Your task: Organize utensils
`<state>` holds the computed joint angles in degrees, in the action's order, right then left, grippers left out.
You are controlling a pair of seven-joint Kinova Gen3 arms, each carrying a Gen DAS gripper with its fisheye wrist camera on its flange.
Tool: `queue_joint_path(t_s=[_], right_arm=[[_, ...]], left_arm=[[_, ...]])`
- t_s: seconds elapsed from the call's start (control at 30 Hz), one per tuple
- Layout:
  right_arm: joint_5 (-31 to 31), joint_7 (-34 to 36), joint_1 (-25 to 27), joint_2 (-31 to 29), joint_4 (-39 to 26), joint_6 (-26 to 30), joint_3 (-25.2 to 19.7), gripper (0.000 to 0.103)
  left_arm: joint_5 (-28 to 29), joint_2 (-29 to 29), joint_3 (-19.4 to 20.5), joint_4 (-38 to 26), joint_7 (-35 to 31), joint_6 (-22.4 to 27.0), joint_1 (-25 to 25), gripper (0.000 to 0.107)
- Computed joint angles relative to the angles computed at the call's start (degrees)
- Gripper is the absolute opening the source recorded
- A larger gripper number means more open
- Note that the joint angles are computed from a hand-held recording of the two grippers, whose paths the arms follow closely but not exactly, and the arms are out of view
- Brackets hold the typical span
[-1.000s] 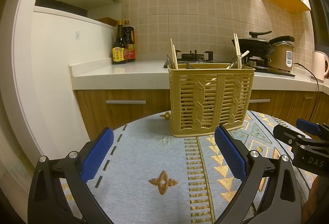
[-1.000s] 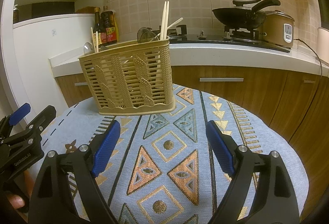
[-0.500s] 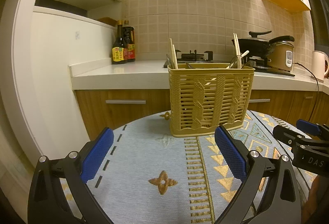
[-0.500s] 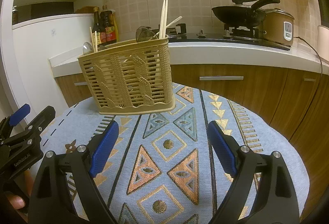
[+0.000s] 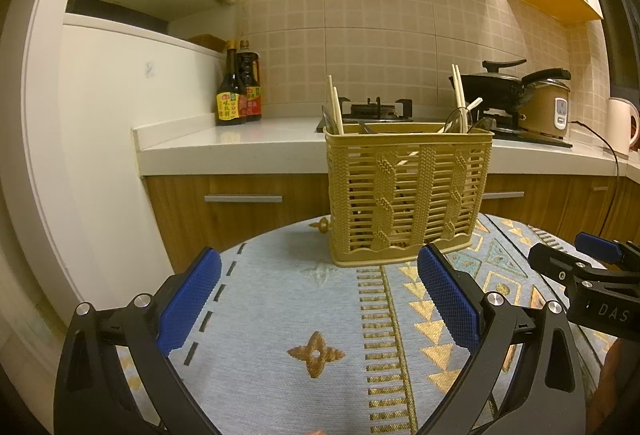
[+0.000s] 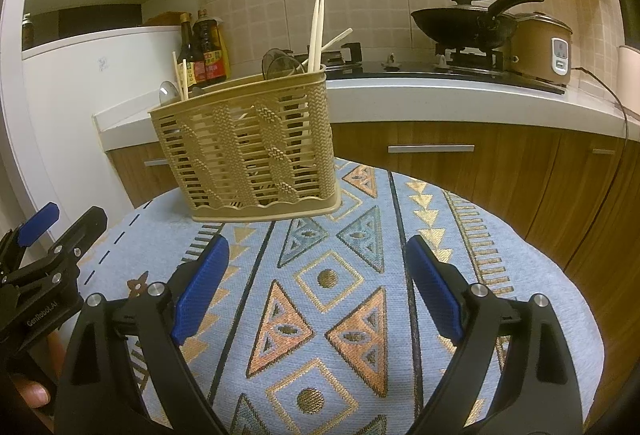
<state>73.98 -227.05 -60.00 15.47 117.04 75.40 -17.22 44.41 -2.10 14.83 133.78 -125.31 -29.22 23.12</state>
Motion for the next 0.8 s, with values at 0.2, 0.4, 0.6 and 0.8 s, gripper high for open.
queue_joint_path(t_s=[0.2,0.4,0.6,0.8], right_arm=[[-0.1,0.5,0.0,0.3,-0.5,0.0,0.1,0.086],[-0.1,0.4,0.1,0.2,-0.4,-0.3,0.2,0.086],[-0.2,0.4,0.0,0.3,-0.5,-0.4,0.2,0.089],[-0.2,0.6,0.1,0.2,-0.6,-0.6,0.2,0.089]], left_arm=[[0.3,0.2,0.0,-0.2,-0.2,-0.1,0.2,0.095],[1.2,0.4,0.1,-0.3,-1.1,-0.3,0.4,0.095],[0.5,0.3,-0.3,-0.2,0.0,0.2,0.5,0.095],[2.2,0.1,0.0,-0.4,-1.1,0.6,0.4,0.095]])
